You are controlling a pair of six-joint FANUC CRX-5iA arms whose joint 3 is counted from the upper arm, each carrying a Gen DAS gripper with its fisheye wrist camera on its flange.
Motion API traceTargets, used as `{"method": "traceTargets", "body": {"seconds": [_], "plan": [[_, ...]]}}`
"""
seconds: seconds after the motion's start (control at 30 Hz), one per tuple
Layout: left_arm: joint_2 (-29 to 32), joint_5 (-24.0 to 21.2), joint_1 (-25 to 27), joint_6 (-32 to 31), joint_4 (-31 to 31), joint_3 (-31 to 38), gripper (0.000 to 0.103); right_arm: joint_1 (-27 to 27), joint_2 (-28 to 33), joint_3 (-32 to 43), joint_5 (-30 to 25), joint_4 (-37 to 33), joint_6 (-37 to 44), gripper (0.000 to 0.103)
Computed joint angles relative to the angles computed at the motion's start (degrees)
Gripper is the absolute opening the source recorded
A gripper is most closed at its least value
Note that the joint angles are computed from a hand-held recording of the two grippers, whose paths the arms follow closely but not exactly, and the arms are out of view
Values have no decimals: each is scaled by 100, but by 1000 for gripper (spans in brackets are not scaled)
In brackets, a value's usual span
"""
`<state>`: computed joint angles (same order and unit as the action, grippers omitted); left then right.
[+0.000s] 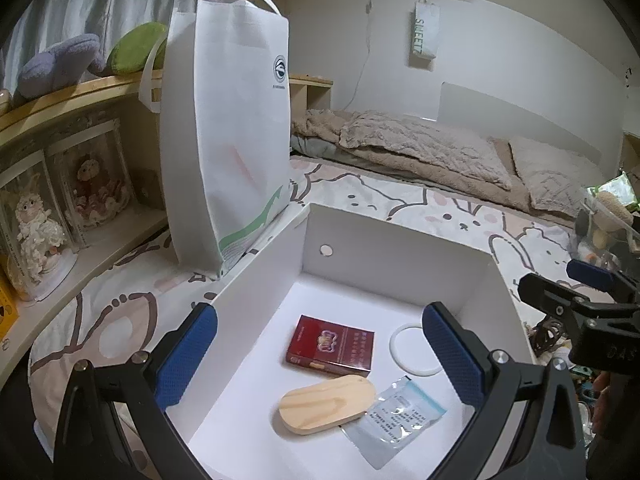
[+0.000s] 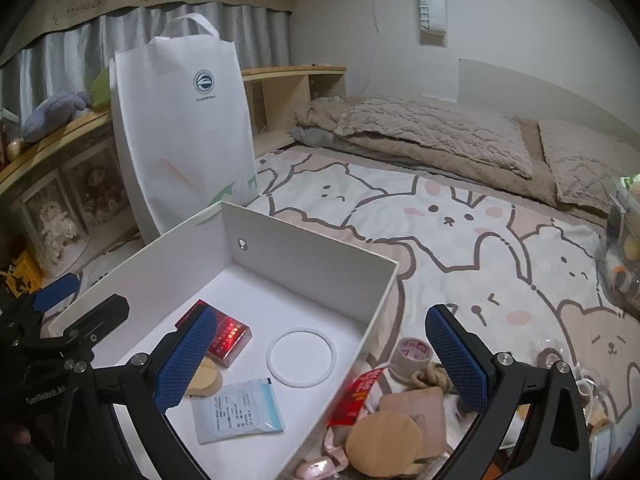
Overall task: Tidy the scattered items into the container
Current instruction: 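Withdraw both open tools from the box back toward the item pile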
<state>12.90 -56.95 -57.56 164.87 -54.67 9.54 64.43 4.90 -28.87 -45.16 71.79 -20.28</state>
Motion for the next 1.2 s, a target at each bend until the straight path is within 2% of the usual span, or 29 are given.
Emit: {"method": "traceTargets", "body": {"seconds": [0.3, 0.53, 0.8, 1.2], "plan": [[-49, 258, -118, 191, -105, 27, 103, 264, -583, -461, -617, 41, -197, 103], [-17, 315, -257, 238, -194, 124, 103, 574, -1141, -869, -1308, 27, -430, 103], [66, 174, -524, 349, -491, 302, 103, 1115, -1778, -1338, -2352, -160, -617, 103], [331, 275, -778, 290, -591, 669, 103, 2062, -2342, -1814, -3991, -613, -859, 103]]}}
